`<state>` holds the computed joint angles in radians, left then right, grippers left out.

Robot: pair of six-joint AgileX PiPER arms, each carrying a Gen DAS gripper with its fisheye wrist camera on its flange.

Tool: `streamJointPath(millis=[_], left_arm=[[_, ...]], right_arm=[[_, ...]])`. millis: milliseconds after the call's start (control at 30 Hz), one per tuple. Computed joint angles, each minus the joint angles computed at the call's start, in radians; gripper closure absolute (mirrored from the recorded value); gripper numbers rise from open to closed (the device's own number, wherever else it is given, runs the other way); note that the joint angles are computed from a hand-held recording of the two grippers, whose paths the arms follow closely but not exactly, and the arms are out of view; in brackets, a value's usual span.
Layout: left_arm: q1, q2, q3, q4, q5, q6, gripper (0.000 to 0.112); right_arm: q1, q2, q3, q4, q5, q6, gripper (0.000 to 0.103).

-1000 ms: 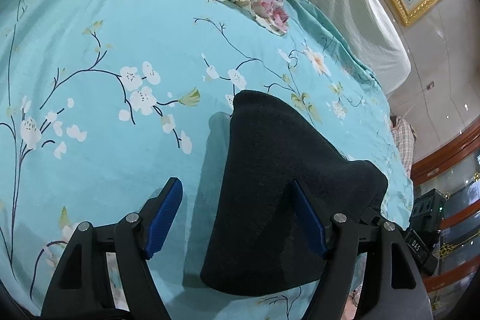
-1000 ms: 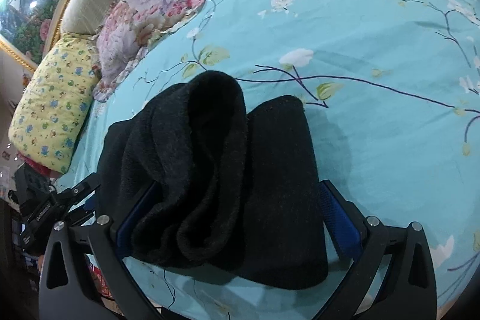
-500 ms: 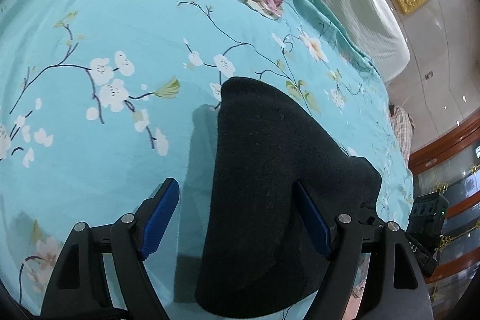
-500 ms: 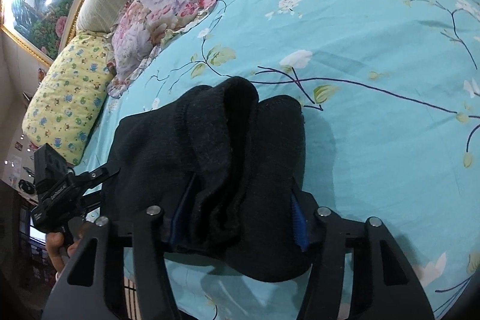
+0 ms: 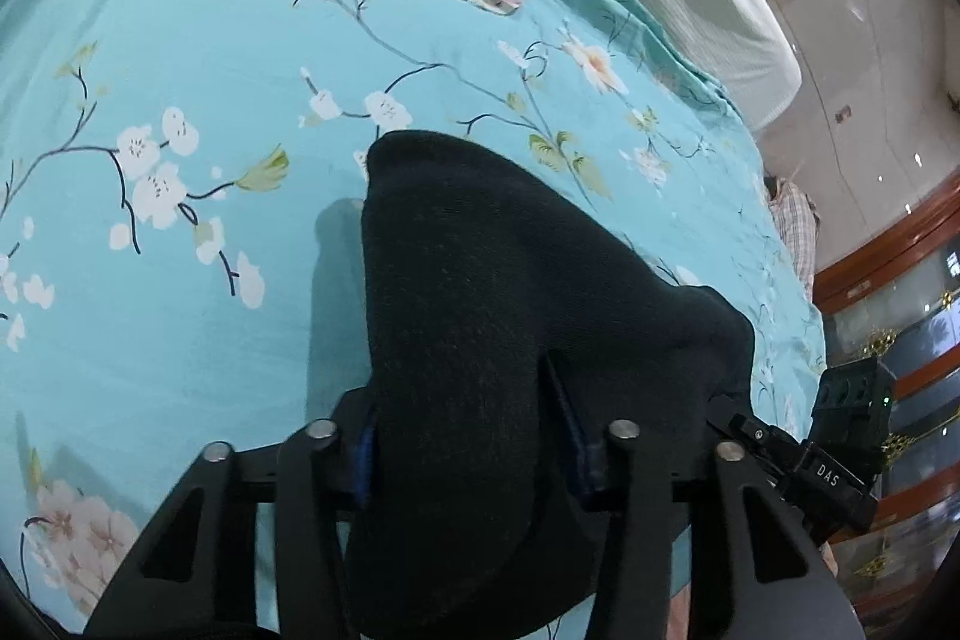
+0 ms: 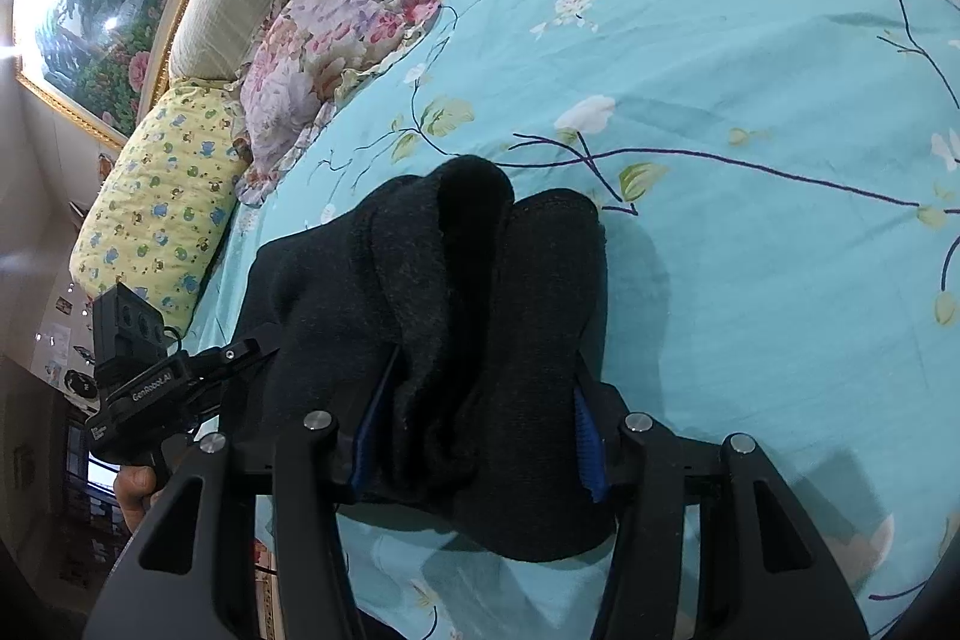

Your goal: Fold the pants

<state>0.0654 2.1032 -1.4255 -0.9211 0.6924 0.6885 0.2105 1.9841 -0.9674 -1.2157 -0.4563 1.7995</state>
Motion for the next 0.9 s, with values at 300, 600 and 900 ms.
streamJointPath(millis=[300,600,900], left_arm=[[-0.001,-0.095,0.092,-0.048,-0.043,0.063,0.081],[0.026,-0.219,0.172,-0.079,-0.079,0.124,0.082],[0.119,-0.251,0.171,-0.106,-0.073,0.153,0.082]], right_arm=[[0.007,-0.028,0.001,-0.018,0.009,0.001,0.054],[0.026,-0.058,-0.054,-0.119,0.021,0.085,0.057],[0.082,-0.01,-0.221,-0.304,0.042,0.256,0.057]])
